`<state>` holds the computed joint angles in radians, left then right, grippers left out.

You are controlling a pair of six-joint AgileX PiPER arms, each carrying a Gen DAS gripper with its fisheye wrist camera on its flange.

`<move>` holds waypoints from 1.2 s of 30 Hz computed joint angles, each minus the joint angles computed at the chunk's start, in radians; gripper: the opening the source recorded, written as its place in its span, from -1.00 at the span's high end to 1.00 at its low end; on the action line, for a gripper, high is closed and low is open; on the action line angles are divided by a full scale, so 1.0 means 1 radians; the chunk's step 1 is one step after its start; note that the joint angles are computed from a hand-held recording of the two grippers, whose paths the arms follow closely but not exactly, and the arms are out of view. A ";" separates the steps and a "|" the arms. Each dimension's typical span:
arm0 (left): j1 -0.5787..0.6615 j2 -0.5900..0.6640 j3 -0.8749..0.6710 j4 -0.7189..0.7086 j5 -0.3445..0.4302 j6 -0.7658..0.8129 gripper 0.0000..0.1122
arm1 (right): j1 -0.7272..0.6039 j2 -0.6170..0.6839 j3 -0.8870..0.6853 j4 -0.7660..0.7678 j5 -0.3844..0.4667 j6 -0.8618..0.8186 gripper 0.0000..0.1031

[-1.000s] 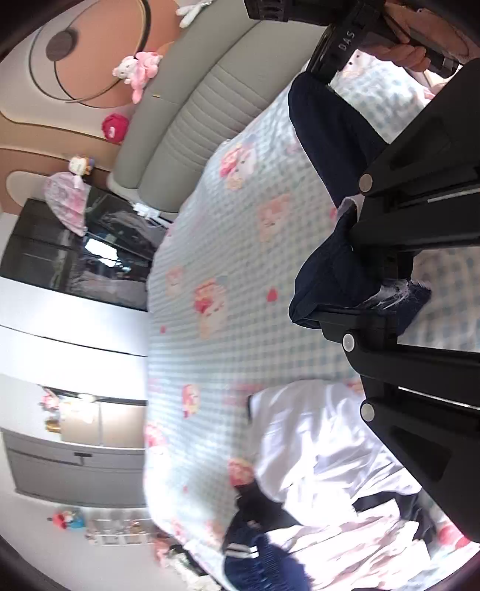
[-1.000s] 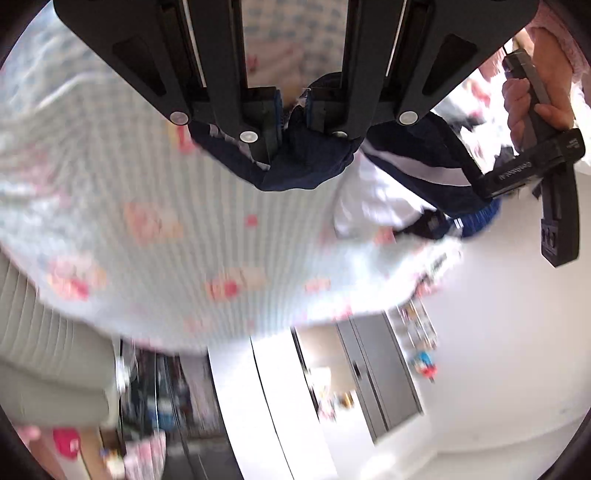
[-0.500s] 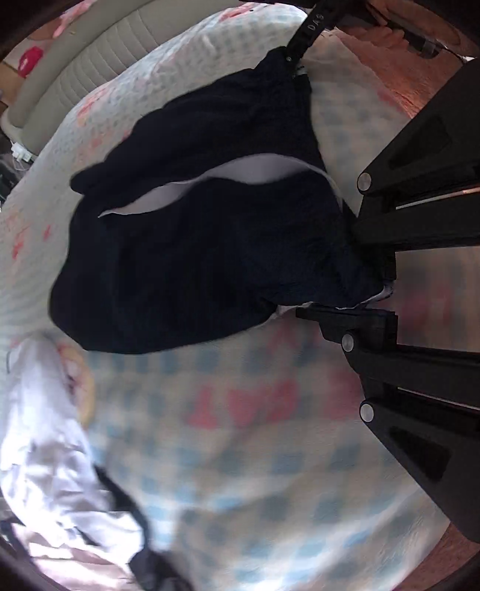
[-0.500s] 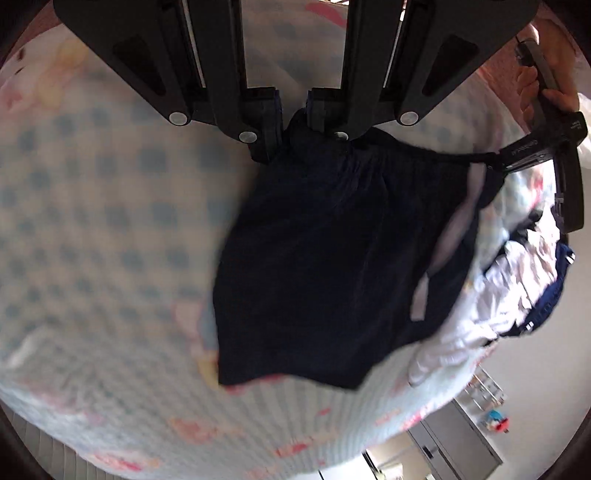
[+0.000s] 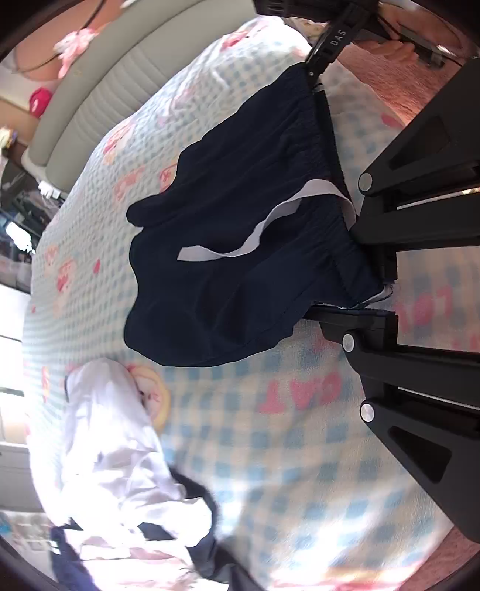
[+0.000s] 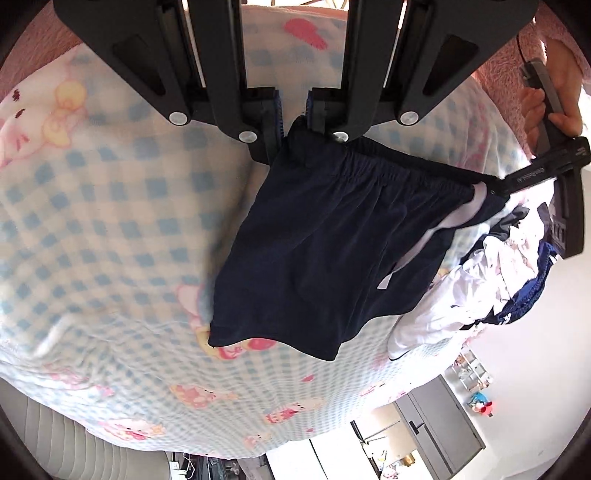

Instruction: Fold clothes

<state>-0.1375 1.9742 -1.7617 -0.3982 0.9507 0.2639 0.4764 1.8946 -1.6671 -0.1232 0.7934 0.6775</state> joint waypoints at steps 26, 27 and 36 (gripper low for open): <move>0.061 0.025 0.113 -0.091 0.063 -0.075 0.23 | 0.004 -0.041 0.059 0.076 0.126 0.022 0.45; 0.085 0.024 0.125 -0.127 0.073 -0.055 0.27 | -0.004 -0.037 0.077 0.108 0.138 -0.001 0.36; 0.142 0.070 0.139 -0.303 0.119 0.027 0.18 | -0.061 -0.062 0.160 0.359 0.006 -0.172 -0.16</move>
